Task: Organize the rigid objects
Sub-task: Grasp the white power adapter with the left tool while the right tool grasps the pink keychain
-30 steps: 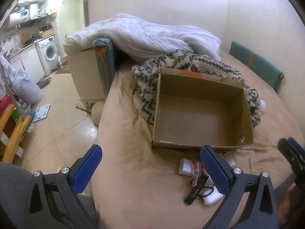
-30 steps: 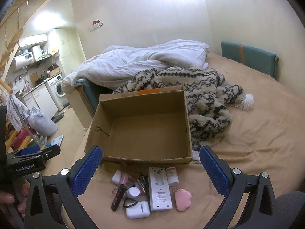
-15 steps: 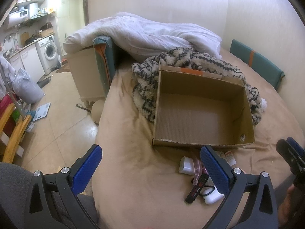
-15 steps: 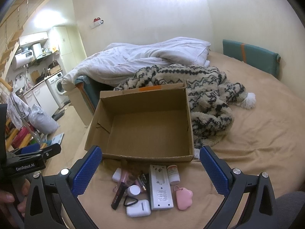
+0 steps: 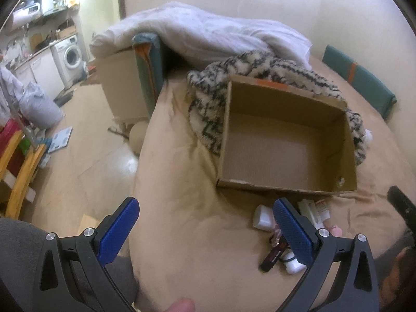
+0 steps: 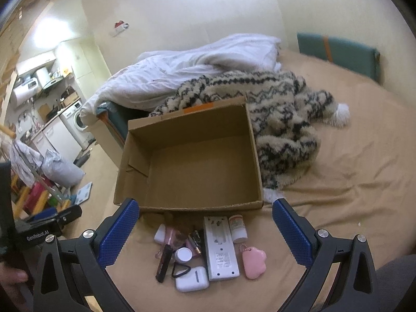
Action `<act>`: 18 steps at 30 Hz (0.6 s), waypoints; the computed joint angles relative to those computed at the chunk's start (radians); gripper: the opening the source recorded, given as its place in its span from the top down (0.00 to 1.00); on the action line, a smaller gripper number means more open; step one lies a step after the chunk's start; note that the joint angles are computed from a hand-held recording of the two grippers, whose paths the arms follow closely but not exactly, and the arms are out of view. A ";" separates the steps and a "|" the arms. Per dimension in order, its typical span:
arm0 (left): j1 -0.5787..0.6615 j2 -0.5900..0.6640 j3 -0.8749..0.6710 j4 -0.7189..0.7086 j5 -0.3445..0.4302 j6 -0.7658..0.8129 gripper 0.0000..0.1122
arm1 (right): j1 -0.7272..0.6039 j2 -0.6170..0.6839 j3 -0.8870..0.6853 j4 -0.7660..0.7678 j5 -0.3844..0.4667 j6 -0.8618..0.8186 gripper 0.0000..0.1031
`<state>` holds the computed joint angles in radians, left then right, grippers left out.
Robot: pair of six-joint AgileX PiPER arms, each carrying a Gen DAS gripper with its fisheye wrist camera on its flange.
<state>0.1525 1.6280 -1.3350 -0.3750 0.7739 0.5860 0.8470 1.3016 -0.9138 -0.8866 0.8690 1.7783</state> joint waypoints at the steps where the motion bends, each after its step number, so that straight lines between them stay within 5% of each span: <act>1: -0.006 0.007 -0.007 0.026 -0.002 -0.024 0.08 | -0.020 -0.006 0.008 0.021 -0.018 -0.009 0.00; 4: -0.020 0.038 -0.045 0.083 0.017 -0.076 0.08 | -0.069 -0.021 0.025 0.070 -0.061 -0.046 0.00; 9: -0.027 0.148 -0.174 0.151 0.162 -0.162 0.08 | -0.164 -0.016 0.016 0.187 -0.095 -0.212 0.00; 13: -0.018 0.247 -0.268 0.183 0.288 -0.245 0.08 | -0.289 -0.004 0.032 0.353 -0.158 -0.373 0.00; 18: -0.046 0.330 -0.317 0.204 0.357 -0.315 0.10 | -0.408 0.004 0.101 0.602 -0.263 -0.518 0.00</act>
